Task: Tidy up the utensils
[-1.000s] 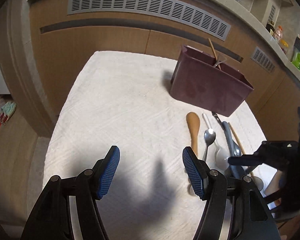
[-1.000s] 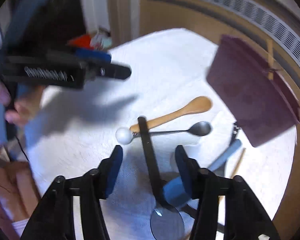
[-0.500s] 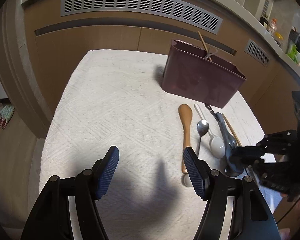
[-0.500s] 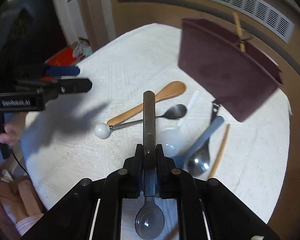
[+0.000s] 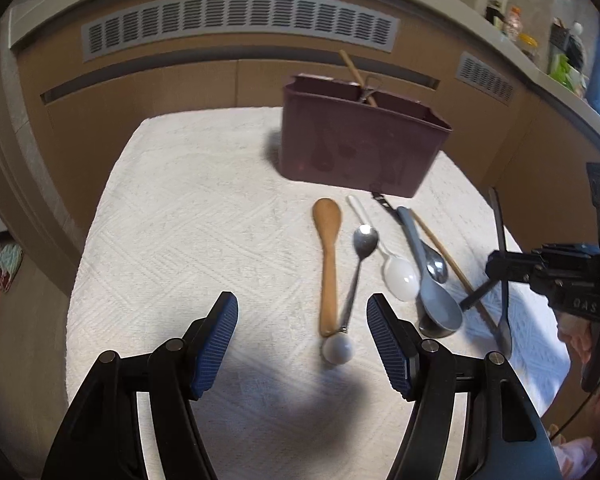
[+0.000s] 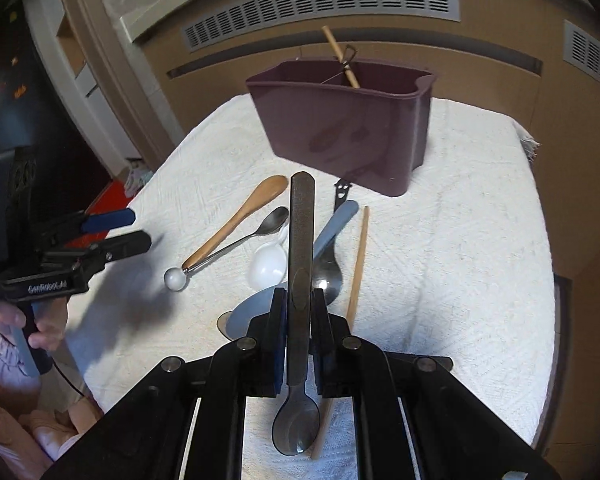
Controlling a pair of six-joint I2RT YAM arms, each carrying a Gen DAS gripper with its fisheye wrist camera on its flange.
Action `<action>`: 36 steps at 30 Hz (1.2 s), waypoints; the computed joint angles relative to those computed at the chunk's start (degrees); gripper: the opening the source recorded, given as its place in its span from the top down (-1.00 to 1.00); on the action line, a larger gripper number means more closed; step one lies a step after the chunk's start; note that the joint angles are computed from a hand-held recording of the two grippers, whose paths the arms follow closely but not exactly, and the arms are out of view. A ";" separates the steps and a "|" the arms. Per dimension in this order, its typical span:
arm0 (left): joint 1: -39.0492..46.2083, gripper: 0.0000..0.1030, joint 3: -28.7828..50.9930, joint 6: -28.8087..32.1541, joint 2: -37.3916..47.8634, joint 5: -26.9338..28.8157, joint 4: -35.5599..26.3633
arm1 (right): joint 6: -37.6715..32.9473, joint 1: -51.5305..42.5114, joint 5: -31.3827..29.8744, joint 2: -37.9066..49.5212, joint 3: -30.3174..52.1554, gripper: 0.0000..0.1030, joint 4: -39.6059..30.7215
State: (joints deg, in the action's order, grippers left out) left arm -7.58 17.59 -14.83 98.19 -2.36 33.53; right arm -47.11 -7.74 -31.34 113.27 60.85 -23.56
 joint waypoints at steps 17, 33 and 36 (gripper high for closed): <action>-7.76 0.18 2.97 -0.95 16.14 -5.92 8.97 | 3.80 -2.47 -3.03 -4.52 -7.82 0.81 9.63; -8.62 0.56 -4.63 -1.19 -4.74 -13.51 9.08 | 6.63 -4.04 -5.49 -9.73 -11.33 0.83 13.31; -8.18 0.56 -4.80 -1.14 -9.99 -13.32 6.32 | 6.68 -3.95 -6.00 -11.53 -12.46 0.88 13.79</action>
